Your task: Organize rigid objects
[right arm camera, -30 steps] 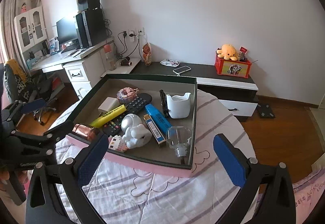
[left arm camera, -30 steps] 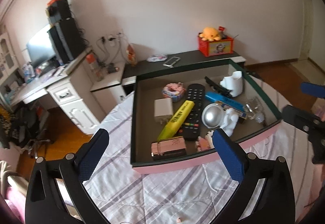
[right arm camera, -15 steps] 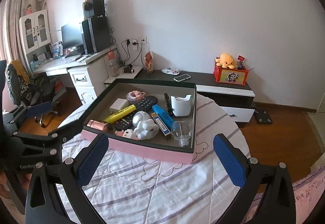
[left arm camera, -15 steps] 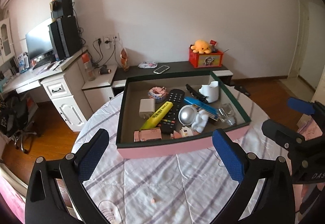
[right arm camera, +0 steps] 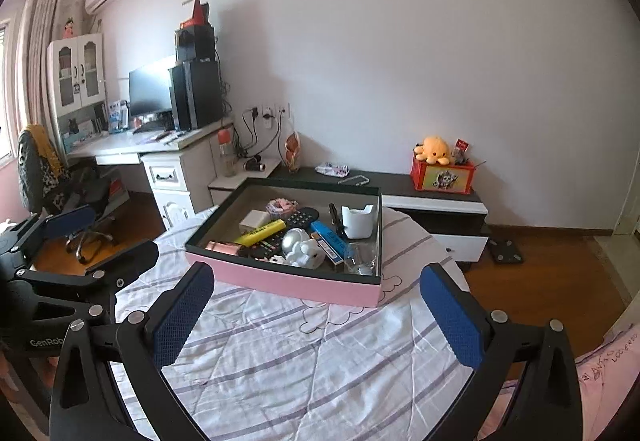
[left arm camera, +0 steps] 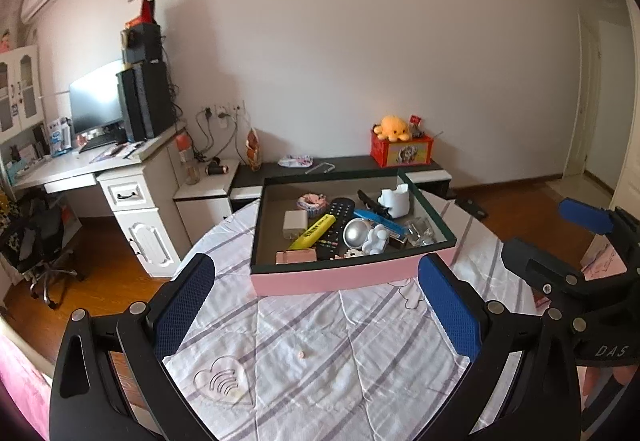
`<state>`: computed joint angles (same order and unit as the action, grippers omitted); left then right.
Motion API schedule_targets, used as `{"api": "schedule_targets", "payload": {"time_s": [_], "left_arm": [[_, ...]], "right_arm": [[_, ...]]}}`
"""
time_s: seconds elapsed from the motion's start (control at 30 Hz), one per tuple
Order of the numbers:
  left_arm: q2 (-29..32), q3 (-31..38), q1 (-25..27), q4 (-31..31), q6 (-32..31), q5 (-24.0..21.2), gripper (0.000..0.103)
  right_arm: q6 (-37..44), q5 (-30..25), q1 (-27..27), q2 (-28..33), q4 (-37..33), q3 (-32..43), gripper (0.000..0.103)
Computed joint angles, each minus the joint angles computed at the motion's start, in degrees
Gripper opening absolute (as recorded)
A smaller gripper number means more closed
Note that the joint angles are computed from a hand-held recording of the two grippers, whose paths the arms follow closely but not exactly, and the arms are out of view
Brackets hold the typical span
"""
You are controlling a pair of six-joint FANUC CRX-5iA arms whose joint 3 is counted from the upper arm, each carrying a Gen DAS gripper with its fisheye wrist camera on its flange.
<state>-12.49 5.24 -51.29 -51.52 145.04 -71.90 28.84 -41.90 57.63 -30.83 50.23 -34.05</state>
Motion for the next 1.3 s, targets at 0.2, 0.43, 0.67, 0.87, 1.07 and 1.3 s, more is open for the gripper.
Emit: {"api": "schedule_targets", "payload": {"time_s": [0.2, 0.43, 0.67, 0.87, 1.07, 1.3], "left_arm": [[-0.9, 1.0, -10.1, -10.4, 4.5, -8.2, 0.103], [-1.9, 1.1, -18.7, -17.9, 7.2, -14.7, 0.103], [-2.5, 1.1, -29.3, -26.5, 9.4, -23.2, 0.103], [-1.8, 0.6, -39.8, -36.1, 10.3, -32.7, 0.103], [-1.3, 0.1, -47.7, -42.7, 10.7, -40.3, 0.103], [-0.7, -0.4, -52.3, -45.0, 10.7, -44.2, 0.103]], "right_arm": [[-4.4, -3.5, 4.8, -3.4, 4.9, -2.1, 0.103], [-10.0, -9.7, 11.5, -6.6, 11.5, -3.9, 0.103], [-14.5, -17.8, 20.0, -9.1, 18.8, -5.6, 0.103], [-17.1, -23.9, 27.4, -10.4, 23.7, -6.6, 0.103], [-19.8, -27.9, 32.9, -11.0, 28.3, -7.7, 0.103], [-22.2, -32.9, 38.7, -11.8, 30.8, -9.4, 0.103]]}}
